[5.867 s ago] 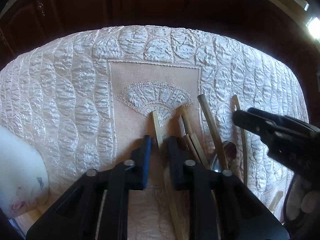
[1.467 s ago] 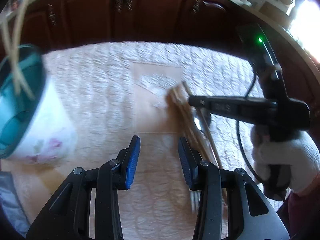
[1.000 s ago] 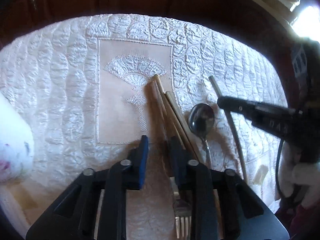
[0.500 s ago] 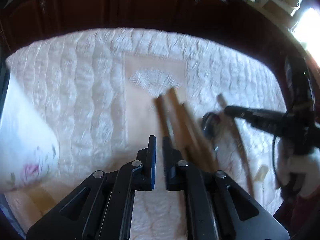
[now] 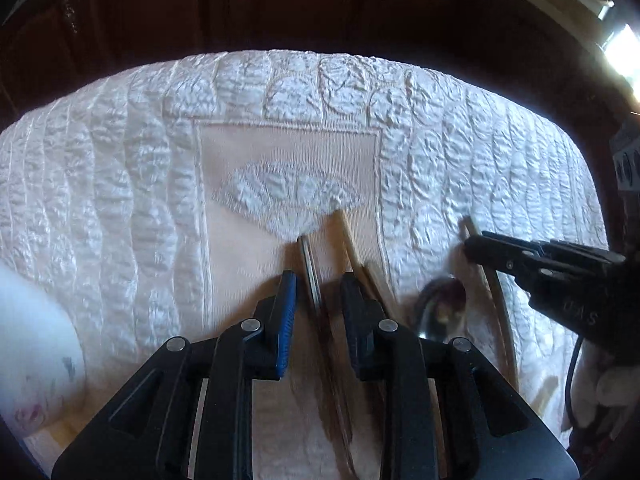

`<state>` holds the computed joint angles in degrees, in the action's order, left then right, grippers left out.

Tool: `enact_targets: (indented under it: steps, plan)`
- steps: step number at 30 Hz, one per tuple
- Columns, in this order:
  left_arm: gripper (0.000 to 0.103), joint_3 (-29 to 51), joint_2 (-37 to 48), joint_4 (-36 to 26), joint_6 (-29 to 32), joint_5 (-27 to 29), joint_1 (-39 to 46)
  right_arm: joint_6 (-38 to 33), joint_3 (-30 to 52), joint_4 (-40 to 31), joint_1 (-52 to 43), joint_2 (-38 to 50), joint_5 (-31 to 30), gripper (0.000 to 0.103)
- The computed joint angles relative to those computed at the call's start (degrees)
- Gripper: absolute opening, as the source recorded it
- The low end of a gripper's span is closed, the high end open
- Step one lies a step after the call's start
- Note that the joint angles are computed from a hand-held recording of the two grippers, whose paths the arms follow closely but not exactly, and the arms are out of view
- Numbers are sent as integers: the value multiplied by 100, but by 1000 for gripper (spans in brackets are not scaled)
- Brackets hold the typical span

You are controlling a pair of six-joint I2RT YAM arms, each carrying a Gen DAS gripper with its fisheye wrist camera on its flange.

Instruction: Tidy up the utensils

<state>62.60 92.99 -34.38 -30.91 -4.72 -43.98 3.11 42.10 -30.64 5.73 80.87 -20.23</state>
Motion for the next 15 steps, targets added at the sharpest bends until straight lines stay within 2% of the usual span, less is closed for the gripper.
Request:
enact_targets:
  steps: [1,2,5,10,15]
  plan:
    - [14,43,56,17,14,-42,-23,32,2,63,2,37,-23,10]
    - [12,59,69,12,37,-59,-21,30,5,95,5,41,-9,8]
    - [11,-116,-188,100,25,303,150,5,-63,107,-1,-130,-45,8]
    - [10,-546,-1323,-98,73,456,299,-66,-102,-354,-111,-1096,-237,8]
    - [10,-702,-2633,-661,108,365,212,-186,58,-1104,-252,-2168,-419,8]
